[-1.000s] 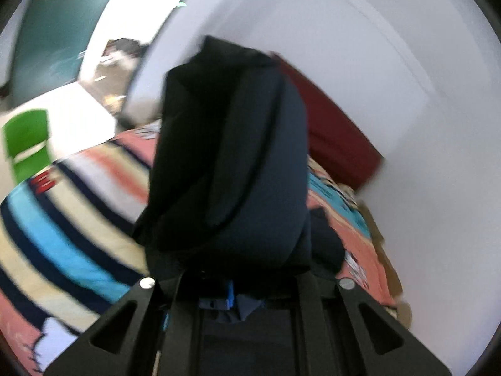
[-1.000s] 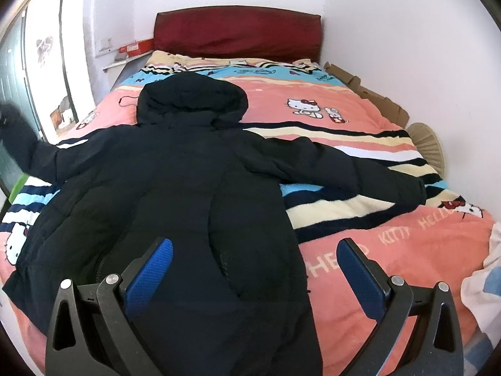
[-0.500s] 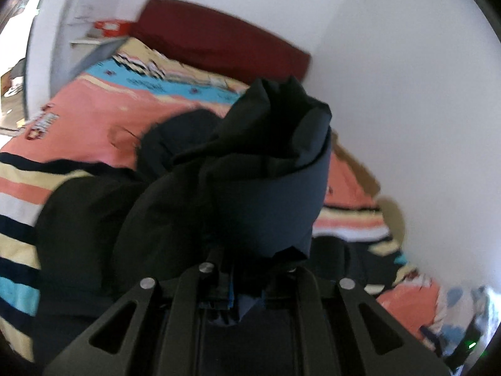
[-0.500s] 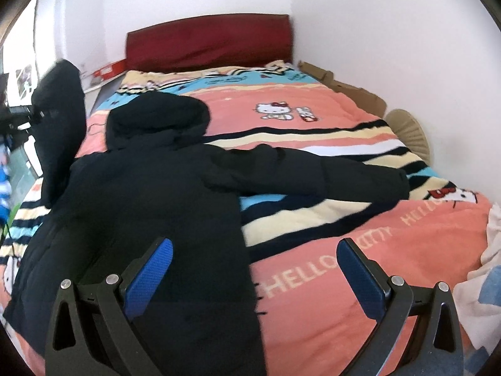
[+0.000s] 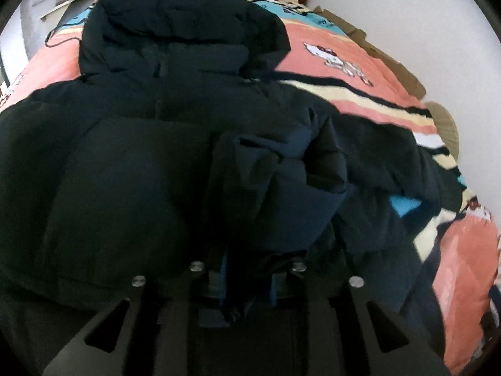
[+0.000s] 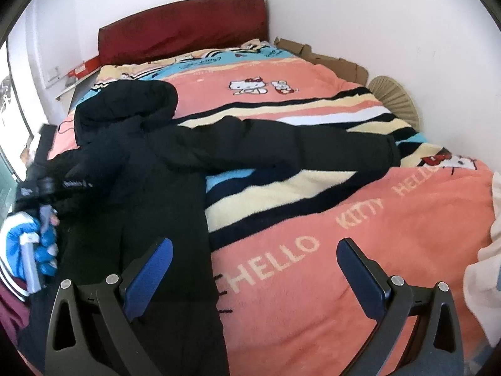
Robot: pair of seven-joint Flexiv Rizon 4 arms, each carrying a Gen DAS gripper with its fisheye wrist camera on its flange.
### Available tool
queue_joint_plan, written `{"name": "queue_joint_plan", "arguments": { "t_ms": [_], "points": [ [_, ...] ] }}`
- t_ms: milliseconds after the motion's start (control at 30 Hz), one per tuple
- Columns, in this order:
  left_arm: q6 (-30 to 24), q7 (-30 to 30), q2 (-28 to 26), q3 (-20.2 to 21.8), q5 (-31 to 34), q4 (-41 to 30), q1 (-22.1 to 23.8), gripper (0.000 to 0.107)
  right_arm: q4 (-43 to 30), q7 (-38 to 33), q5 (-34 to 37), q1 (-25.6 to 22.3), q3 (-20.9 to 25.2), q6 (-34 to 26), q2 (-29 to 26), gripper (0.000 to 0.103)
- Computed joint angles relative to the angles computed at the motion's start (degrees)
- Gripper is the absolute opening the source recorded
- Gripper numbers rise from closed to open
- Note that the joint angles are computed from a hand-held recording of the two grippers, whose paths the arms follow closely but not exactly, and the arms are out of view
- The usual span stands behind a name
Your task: Fold large clothes
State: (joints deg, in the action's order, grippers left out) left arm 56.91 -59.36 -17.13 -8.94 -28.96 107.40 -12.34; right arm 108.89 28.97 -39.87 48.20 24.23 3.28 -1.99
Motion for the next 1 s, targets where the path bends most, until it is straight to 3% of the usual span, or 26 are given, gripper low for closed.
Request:
{"name": "queue_joint_plan", "arguments": {
  "t_ms": [267,567,700,800,1000],
  "points": [
    [-2.3,8.5,4.3,-1.3,-8.6,2.3,1.2,0.054,-0.3,0.7,-0.6,0.6,0.3,-0.6,0.0,0.102],
    [-6.3,17.7,9.0,1.2,-17.1,3.3,0.9,0.055,-2.2,0.0,-1.4,1.5,0.3,-2.2,-0.6,0.103],
    [-7.8,18.8,9.0,3.8,-16.2,1.4,3.2,0.055,-2.6,-2.8,-3.6,0.6,-0.9,2.5,-1.5,0.103],
    [-5.7,17.3,7.2,5.8,-11.9,-1.7,5.7,0.055,-4.2,-6.9,-6.2,-0.5,-2.8,7.6,-4.0,0.103],
    [-4.2,12.2,0.8,6.4,-8.1,-9.3,11.4,0.055,-12.3,-17.9,-11.5,-3.2,-9.3,21.1,-13.6,0.103]
  ]
}}
